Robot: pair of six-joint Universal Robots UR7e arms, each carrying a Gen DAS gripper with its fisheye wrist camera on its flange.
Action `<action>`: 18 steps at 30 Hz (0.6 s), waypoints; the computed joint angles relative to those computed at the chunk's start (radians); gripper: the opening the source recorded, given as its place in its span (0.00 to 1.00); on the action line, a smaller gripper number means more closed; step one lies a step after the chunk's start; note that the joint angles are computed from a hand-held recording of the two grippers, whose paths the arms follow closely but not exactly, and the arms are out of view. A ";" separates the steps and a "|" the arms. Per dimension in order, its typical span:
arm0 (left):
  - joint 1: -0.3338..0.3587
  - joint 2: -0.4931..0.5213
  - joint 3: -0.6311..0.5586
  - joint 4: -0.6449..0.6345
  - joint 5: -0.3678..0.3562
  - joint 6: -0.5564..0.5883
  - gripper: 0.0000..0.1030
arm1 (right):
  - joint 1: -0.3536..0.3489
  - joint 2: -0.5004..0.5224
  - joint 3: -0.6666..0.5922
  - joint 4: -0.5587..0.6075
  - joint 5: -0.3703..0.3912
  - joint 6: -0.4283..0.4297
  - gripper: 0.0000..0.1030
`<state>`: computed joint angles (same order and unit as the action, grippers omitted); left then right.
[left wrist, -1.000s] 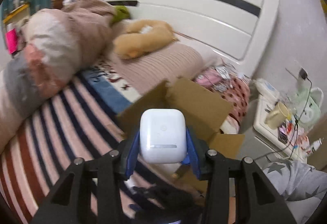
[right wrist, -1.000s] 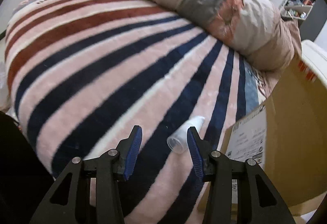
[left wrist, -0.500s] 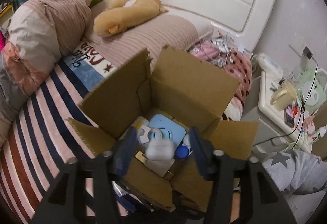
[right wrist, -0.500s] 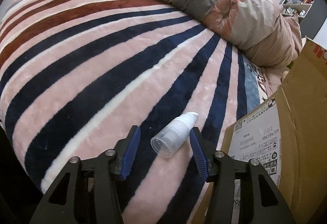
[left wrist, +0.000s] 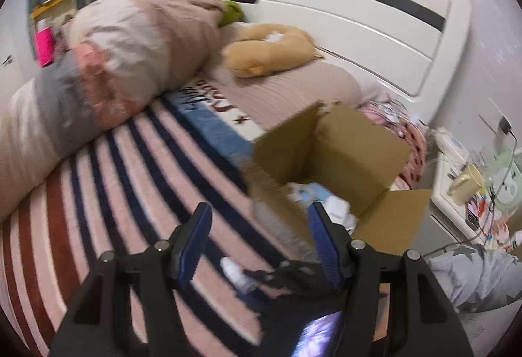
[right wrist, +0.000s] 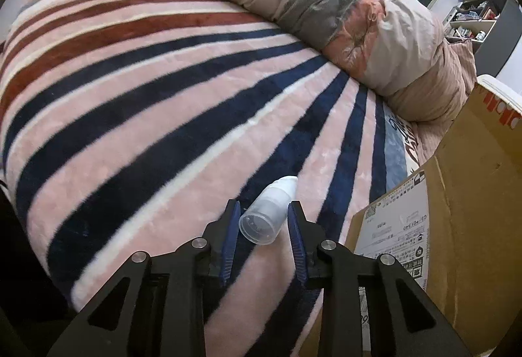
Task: Organize rigid objects
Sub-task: 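Lift the white spray bottle and drop it into the box with the right gripper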
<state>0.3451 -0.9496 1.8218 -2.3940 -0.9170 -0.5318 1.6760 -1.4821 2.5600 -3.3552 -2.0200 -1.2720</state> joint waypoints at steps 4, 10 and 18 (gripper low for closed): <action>-0.014 -0.099 0.107 0.013 0.069 -0.093 0.56 | 0.016 -0.052 -0.001 0.095 0.031 0.041 0.23; -0.014 -0.226 0.255 0.002 0.097 -0.216 0.56 | 0.050 -0.101 -0.016 0.195 0.055 0.089 0.21; -0.005 -0.266 0.339 -0.038 0.083 -0.264 0.56 | 0.099 -0.128 -0.025 0.219 0.052 0.095 0.20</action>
<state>0.3402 -1.2157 2.1607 -2.4315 -0.8341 -0.7956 1.7748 -1.6100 2.5348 -3.1365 -1.9680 -1.1768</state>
